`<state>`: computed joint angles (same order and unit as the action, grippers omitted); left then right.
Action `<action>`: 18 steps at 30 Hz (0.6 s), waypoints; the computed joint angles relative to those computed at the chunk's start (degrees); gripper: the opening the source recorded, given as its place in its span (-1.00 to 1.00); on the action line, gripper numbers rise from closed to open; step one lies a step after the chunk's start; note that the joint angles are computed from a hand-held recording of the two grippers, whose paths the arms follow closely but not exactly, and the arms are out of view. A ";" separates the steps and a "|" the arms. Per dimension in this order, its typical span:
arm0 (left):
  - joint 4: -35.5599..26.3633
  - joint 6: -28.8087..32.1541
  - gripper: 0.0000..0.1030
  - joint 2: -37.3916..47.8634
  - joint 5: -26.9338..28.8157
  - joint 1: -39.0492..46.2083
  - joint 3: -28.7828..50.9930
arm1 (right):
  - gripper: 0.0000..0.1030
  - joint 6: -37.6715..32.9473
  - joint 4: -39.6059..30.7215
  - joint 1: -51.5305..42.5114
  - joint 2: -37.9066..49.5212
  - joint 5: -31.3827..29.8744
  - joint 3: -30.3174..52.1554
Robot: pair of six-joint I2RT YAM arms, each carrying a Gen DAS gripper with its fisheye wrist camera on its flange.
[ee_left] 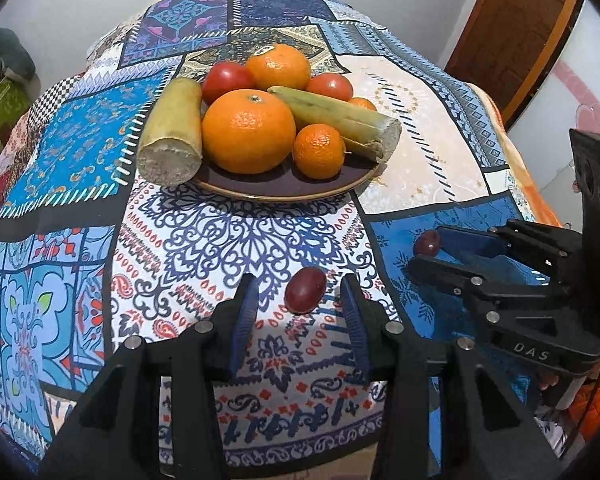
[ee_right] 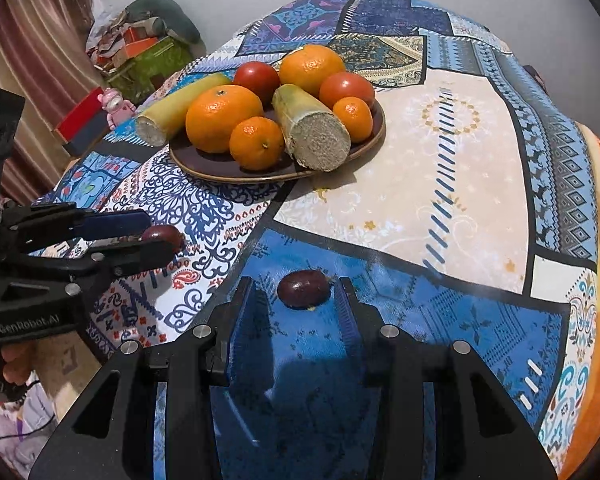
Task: Organize fruits
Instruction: 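Close the right tool on a dark red date while the left tool grasps another, then lower both dark red dates onto the purple plate and open both tools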
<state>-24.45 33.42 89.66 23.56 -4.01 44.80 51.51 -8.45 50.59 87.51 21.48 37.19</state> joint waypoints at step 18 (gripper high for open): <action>-0.56 -1.30 -0.61 -1.94 0.96 1.34 2.45 | -0.56 -2.49 -2.60 0.14 -3.91 3.75 1.27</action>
